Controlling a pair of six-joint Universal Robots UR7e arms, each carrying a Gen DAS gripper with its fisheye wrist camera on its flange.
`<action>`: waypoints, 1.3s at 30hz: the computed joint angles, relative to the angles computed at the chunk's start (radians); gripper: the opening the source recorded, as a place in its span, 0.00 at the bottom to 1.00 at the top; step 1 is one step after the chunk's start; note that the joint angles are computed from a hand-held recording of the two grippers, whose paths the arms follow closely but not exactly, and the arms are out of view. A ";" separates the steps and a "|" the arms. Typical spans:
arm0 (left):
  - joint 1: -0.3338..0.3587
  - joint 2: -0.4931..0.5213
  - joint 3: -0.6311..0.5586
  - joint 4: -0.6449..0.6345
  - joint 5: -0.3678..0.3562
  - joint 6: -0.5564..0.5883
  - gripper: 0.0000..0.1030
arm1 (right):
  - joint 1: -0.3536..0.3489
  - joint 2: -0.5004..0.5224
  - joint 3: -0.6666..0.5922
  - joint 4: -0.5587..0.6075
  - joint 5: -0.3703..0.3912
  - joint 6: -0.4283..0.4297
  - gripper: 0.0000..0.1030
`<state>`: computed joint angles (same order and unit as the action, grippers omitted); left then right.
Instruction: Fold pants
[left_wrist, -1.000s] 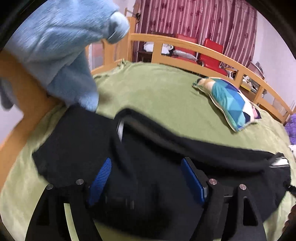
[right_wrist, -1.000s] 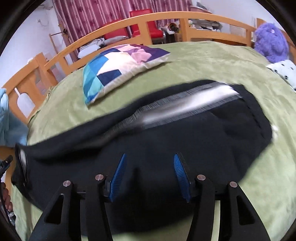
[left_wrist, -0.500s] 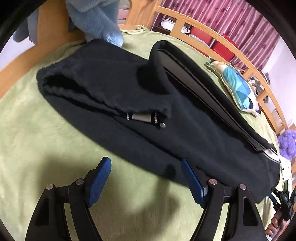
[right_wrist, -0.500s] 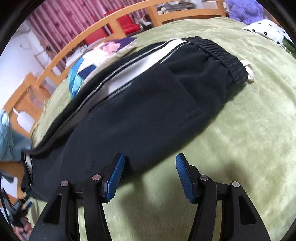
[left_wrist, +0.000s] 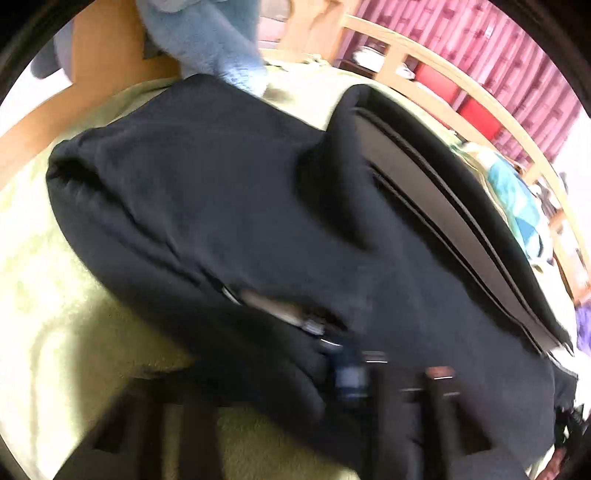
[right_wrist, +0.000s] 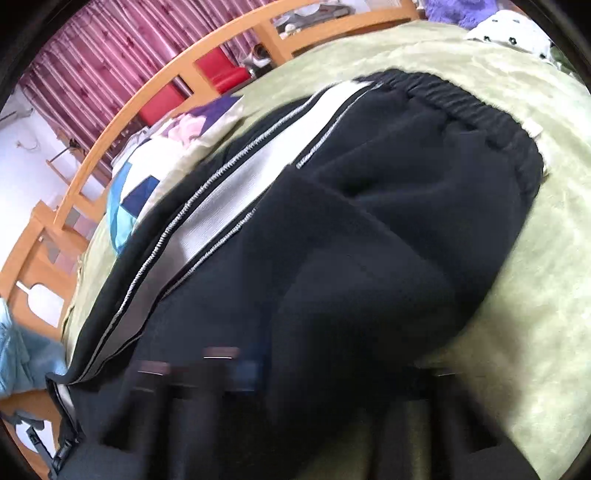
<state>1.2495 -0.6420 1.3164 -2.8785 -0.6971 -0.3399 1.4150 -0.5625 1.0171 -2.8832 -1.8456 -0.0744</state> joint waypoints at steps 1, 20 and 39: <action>-0.002 -0.020 0.026 -0.003 -0.030 0.019 0.10 | -0.002 -0.016 0.023 -0.014 0.011 0.000 0.14; -0.274 -0.421 0.847 -0.122 -0.075 -0.219 0.12 | -0.130 -0.692 0.937 -0.286 -0.022 -0.078 0.16; -0.383 -0.520 0.916 -0.115 0.017 -0.049 0.63 | 0.050 -0.734 1.086 -0.423 -0.103 -0.204 0.45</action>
